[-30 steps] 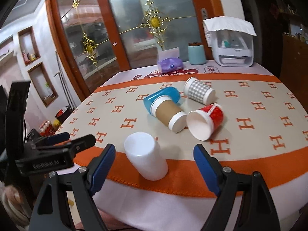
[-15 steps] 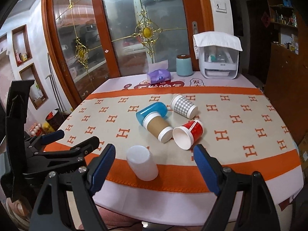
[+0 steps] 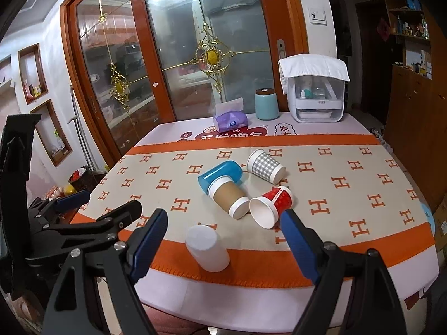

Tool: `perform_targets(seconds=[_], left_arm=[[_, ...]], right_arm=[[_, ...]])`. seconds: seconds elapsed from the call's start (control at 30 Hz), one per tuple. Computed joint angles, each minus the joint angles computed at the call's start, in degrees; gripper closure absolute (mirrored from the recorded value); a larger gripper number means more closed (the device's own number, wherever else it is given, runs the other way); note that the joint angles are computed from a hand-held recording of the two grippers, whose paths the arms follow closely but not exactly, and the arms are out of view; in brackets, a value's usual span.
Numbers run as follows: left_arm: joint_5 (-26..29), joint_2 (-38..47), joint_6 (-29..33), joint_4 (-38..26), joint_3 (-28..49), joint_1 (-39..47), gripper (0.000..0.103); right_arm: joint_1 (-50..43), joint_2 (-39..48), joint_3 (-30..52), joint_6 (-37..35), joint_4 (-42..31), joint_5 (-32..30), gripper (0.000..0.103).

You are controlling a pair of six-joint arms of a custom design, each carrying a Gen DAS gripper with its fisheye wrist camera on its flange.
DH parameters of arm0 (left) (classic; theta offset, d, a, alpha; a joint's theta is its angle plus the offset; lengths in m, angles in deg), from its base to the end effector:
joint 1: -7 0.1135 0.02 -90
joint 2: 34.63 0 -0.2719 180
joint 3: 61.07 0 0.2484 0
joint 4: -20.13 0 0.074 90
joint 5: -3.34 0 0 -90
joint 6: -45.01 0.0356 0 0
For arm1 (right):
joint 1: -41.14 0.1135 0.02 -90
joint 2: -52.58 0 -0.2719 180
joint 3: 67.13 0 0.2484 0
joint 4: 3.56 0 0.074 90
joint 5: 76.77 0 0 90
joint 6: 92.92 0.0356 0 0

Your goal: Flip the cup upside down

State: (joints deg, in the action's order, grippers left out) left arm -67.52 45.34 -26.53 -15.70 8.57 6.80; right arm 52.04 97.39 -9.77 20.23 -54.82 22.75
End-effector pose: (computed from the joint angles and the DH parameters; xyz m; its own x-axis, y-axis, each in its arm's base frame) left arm 0.2915 -0.0127 0.2591 -0.6112 0.3013 -0.7319 0.4469 0.8946 -0.0050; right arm 0.1530 0.0235 0.2909 -0.5881 0.2816 -0.7582 0.1865 0.9594 0.2117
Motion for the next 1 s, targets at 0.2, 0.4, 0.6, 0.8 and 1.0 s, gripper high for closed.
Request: perform_targets(seconds=[0.2,0.4,0.6,0.8,1.0], left_arm=[[-0.32,-0.11,-0.60,-0.60,0.80,-0.61,0.001],[-0.92,0.17,-1.19,-0.77,1.44,-1.15,0.001],[-1.84,0.81,-1.98,-0.38,1.79,-1.73,0.001],[-2.04,1.88,-2.17,-0.45,1.91,-1.96,0.001],[-2.65,2.65,-2.46,-0.03,1.84,-2.19,0.001]], right_arm=[[-0.28,0.63,1.15,-0.92,0.14,-0.10,0.019],[-0.82,0.97,1.55,-1.32,0.35,-0.78,0.019],[-1.66,1.73,1.81,-1.44,0.44,-1.87,0.019],[-1.86,2.19,1.31,-1.23,0.96,-2.92,0.019],[-2.87,2.91,0.69,-1.00,1.76,-4.58,0.019]])
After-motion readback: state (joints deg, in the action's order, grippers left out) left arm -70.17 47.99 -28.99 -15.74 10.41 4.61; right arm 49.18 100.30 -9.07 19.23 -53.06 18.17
